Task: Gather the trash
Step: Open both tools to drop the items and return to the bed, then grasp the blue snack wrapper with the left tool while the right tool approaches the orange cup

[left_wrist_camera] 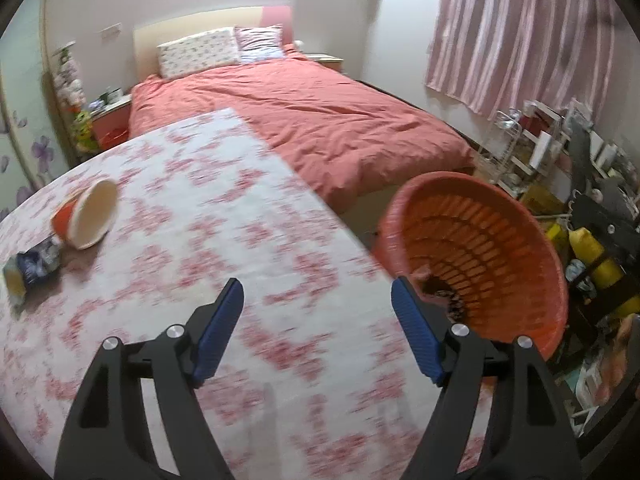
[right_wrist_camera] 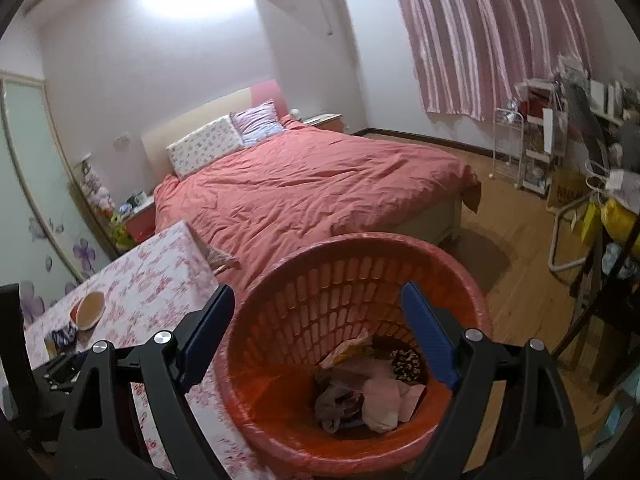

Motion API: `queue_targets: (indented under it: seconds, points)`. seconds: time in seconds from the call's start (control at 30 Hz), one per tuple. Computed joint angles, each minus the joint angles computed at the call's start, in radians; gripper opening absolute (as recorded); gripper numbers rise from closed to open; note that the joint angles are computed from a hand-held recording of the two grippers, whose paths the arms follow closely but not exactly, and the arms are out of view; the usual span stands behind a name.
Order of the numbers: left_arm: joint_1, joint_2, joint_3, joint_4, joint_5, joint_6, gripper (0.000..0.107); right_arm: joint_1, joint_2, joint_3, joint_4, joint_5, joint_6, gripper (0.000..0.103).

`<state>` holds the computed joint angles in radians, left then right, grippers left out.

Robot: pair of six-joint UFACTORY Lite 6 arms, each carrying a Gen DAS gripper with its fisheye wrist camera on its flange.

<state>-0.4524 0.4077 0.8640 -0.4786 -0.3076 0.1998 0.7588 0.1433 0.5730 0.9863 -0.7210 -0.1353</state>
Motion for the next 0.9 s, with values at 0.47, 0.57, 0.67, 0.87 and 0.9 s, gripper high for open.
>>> queue_targets:
  seconds: [0.47, 0.57, 0.67, 0.87, 0.9]
  points:
    - [0.499, -0.222, -0.248, 0.255, -0.048, -0.048, 0.086, 0.164, 0.149, 0.233, 0.126, 0.054, -0.170, 0.085]
    - [0.669, -0.182, -0.201, 0.342, -0.048, -0.086, 0.086, 0.193, 0.204, 0.302, 0.148, 0.068, -0.199, 0.085]
    - [0.795, -0.121, -0.129, 0.441, -0.043, -0.159, 0.086, 0.224, 0.269, 0.389, 0.191, 0.082, -0.253, 0.085]
    - [0.928, 0.030, 0.121, 0.541, 0.035, -0.251, 0.086, 0.255, 0.380, 0.545, 0.273, 0.110, -0.362, 0.085]
    - [0.936, 0.054, 0.163, 0.551, 0.052, -0.261, 0.086, 0.254, 0.392, 0.560, 0.277, 0.115, -0.370, 0.085]
